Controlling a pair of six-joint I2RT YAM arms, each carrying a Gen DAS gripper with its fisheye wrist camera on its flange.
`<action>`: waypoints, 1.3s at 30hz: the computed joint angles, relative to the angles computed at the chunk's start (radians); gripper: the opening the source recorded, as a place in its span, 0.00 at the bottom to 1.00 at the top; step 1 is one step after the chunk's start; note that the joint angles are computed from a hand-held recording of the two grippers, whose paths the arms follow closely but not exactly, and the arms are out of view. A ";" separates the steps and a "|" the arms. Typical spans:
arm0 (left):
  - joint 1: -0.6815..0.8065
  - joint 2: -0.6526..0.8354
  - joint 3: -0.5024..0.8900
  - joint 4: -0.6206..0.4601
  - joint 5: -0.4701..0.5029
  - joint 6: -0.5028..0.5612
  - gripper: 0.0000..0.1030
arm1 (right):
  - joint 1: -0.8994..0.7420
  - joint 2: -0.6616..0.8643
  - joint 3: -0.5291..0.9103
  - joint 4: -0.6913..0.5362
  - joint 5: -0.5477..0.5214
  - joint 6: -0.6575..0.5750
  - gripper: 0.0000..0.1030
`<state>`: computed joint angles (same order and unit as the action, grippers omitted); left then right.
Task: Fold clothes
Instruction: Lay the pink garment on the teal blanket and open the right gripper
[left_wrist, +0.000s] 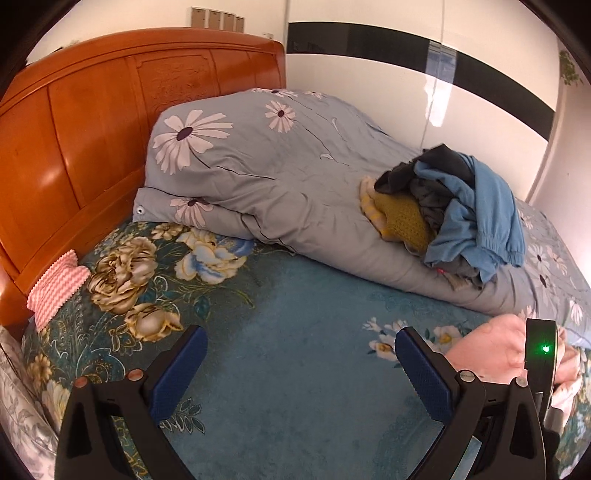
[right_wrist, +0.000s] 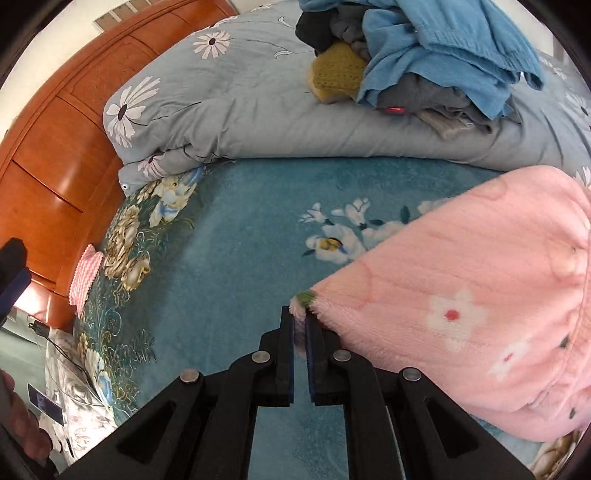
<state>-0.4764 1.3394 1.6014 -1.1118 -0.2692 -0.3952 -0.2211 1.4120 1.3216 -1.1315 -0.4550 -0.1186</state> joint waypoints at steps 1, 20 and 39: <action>-0.018 0.010 0.004 -0.002 -0.002 -0.003 1.00 | -0.018 -0.012 -0.005 -0.002 -0.005 -0.012 0.07; -0.578 0.599 0.545 -0.099 0.046 -0.025 1.00 | -1.156 0.418 0.427 -0.224 -0.181 -0.367 0.46; -0.682 1.089 1.045 -0.390 0.095 -0.143 0.39 | -1.332 0.669 0.587 -0.250 -0.131 -0.343 0.46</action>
